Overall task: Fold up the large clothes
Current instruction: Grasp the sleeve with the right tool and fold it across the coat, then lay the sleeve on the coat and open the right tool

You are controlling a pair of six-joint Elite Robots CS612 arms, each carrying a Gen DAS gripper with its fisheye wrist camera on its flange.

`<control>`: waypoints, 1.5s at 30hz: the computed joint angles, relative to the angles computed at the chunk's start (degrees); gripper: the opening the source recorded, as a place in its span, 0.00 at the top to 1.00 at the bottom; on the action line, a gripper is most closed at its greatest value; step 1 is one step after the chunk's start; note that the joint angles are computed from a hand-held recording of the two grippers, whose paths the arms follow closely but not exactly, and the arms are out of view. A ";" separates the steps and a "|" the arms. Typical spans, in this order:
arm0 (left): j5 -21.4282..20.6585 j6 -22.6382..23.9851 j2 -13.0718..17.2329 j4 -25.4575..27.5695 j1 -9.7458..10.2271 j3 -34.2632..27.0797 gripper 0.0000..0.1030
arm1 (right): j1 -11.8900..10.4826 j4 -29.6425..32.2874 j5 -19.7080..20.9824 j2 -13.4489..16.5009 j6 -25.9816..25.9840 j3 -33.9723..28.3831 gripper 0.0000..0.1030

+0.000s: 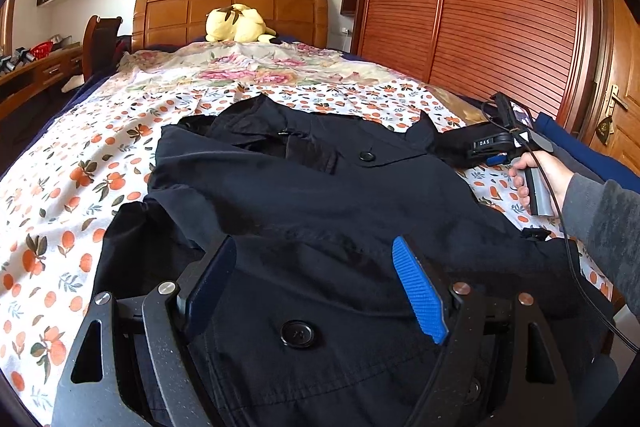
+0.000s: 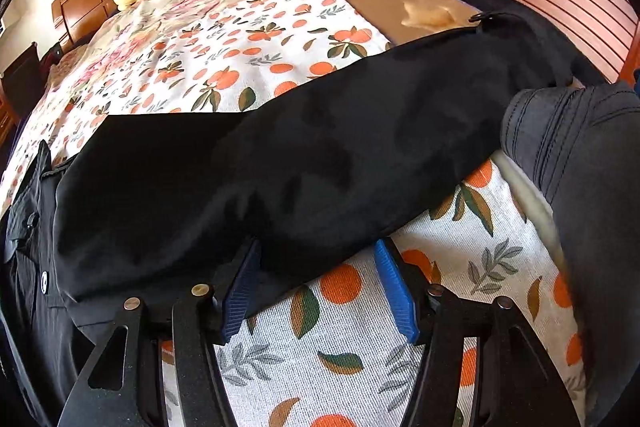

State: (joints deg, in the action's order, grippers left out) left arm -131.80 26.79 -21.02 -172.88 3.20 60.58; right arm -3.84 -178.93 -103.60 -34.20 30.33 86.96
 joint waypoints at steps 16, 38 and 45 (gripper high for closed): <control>1.03 0.11 -0.04 0.15 -0.59 0.17 0.21 | 2.33 -10.50 -1.62 -2.65 -16.40 2.59 0.97; 1.42 -2.05 0.49 0.71 -0.57 -1.19 0.21 | 8.45 -14.66 8.67 -5.81 -29.98 7.98 0.97; 1.98 -1.99 0.52 0.46 -0.65 -1.21 0.21 | 10.47 -15.84 3.70 -7.38 -28.95 9.07 0.87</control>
